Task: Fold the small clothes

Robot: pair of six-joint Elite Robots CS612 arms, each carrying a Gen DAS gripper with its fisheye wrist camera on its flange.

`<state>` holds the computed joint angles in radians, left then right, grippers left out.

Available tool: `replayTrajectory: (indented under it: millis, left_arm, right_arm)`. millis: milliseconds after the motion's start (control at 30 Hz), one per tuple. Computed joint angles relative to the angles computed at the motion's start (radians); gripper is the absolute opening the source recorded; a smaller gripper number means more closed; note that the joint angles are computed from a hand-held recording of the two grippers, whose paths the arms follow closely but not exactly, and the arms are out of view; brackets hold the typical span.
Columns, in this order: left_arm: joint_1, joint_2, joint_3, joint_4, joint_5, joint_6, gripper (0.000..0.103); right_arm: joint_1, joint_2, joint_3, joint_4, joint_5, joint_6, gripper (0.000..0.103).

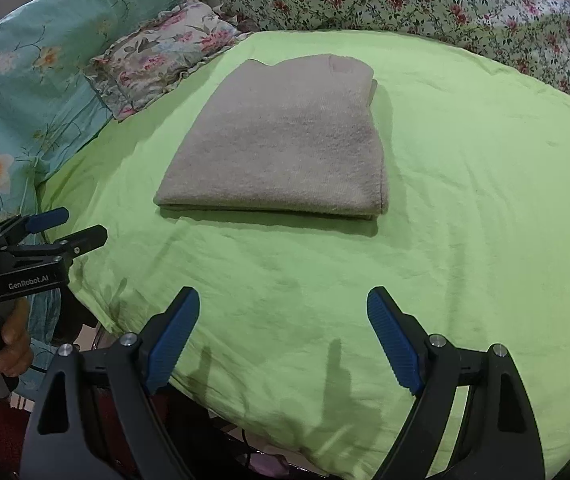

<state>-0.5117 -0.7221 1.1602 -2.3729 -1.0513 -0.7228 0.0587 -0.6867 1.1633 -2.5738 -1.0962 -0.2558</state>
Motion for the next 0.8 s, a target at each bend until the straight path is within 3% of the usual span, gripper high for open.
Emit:
replayTrajectory:
  millis: [800]
  left_arm:
    - [0.020, 0.022, -0.040, 0.039, -0.028, 0.026, 0.090]
  right_arm:
    - [0.009, 0.033, -0.056, 0.052, -0.026, -0.006, 0.086]
